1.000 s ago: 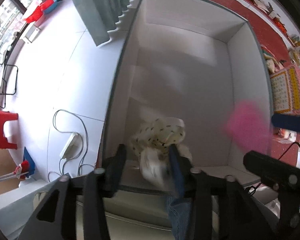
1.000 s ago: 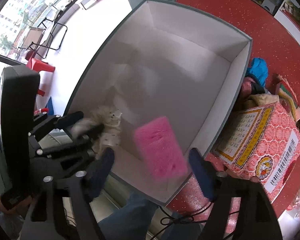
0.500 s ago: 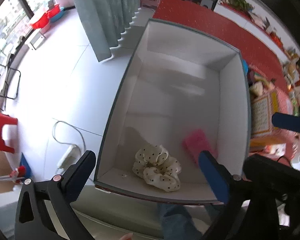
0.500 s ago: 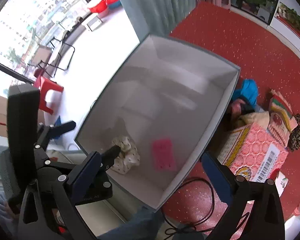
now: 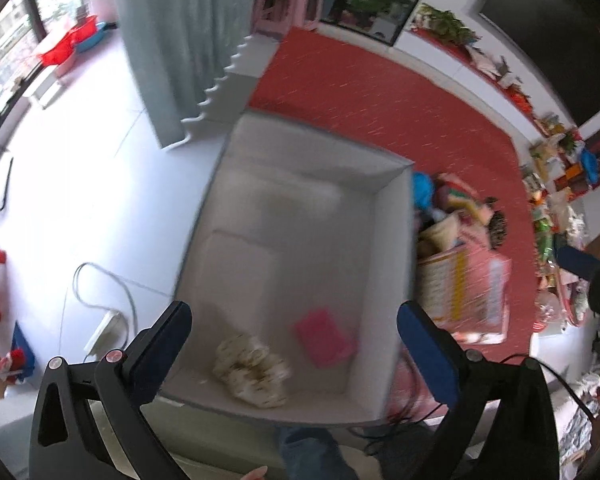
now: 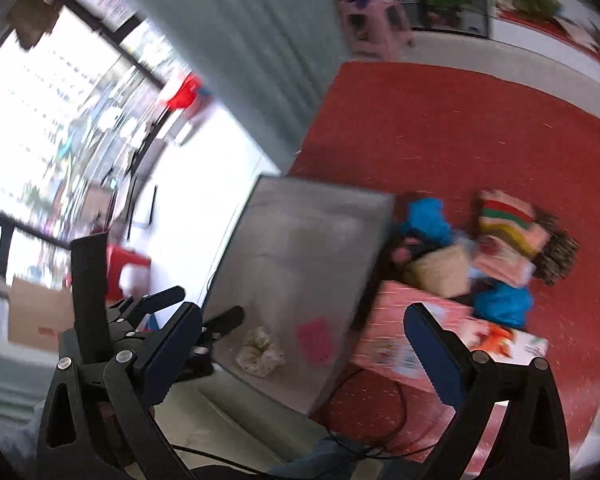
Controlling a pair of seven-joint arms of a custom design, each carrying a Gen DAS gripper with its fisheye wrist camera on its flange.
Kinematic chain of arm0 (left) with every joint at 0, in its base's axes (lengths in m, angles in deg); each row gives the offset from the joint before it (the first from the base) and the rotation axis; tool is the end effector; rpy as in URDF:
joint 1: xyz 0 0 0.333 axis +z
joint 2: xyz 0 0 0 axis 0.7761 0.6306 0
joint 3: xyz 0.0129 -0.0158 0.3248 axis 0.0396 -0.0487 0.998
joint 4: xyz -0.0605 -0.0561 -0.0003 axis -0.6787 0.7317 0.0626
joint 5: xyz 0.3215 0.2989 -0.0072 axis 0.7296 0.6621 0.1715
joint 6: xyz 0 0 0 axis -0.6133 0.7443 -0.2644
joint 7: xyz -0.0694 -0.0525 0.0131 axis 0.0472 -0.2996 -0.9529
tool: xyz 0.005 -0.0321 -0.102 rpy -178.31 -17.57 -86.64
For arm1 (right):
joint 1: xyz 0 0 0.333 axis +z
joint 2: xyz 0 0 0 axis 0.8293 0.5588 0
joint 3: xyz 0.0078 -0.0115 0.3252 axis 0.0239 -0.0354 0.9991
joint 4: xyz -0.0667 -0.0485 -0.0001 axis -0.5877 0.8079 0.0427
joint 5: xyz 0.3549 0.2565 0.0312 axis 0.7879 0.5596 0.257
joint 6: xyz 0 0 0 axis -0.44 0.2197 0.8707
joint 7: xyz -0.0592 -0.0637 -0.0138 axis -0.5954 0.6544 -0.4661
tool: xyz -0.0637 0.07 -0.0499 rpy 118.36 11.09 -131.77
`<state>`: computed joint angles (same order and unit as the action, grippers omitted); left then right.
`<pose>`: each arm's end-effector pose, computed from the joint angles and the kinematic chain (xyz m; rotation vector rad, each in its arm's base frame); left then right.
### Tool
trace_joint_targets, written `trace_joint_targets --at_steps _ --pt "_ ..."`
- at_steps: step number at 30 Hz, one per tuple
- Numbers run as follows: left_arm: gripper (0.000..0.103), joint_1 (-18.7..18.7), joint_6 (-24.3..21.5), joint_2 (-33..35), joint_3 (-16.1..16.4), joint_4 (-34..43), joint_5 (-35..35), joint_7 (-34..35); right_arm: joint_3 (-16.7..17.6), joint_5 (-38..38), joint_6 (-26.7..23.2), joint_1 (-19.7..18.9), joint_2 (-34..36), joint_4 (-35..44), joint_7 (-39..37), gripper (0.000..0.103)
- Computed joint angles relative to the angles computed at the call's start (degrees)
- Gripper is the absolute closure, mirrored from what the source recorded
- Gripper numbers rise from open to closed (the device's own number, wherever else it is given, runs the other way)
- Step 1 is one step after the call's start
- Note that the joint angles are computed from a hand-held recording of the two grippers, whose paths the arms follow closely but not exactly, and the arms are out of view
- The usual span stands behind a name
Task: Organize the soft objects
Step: 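Grasp the striped pink glove with left tool while right tool grasps leopard scrunchie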
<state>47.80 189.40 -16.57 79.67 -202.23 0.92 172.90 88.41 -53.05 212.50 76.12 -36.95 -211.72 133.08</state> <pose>0.5366 -0.1114 0.5173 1.5456 -2.6655 0.4865 0.4250 0.1620 0.5978 -1.3766 2.1426 -0.0233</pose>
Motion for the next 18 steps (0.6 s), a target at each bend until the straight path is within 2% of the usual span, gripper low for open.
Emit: trace_joint_targets --at_steps 5,10,13,18 --pt "0.0 -2.55 -2.15 1.88 -1.81 3.95 -1.8 0.42 -1.13 -2.7 -4.24 -6.22 -9.54 -7.47 6.86 0.002" --pt "0.0 -5.89 -4.56 4.47 -4.23 8.05 -2.97 -1.74 -4.04 -5.78 -11.64 -12.85 -16.64 -14.79 11.49 0.002" --pt "0.0 -8.32 -5.67 7.52 -6.27 11.46 -2.09 -5.75 -6.46 -6.91 -14.95 -16.49 -18.0 -18.13 12.06 0.002" --pt "0.0 -13.81 -4.27 14.43 -10.02 16.87 5.62 -12.91 -10.46 -7.19 -14.97 -20.39 -14.14 -20.06 8.4 0.002"
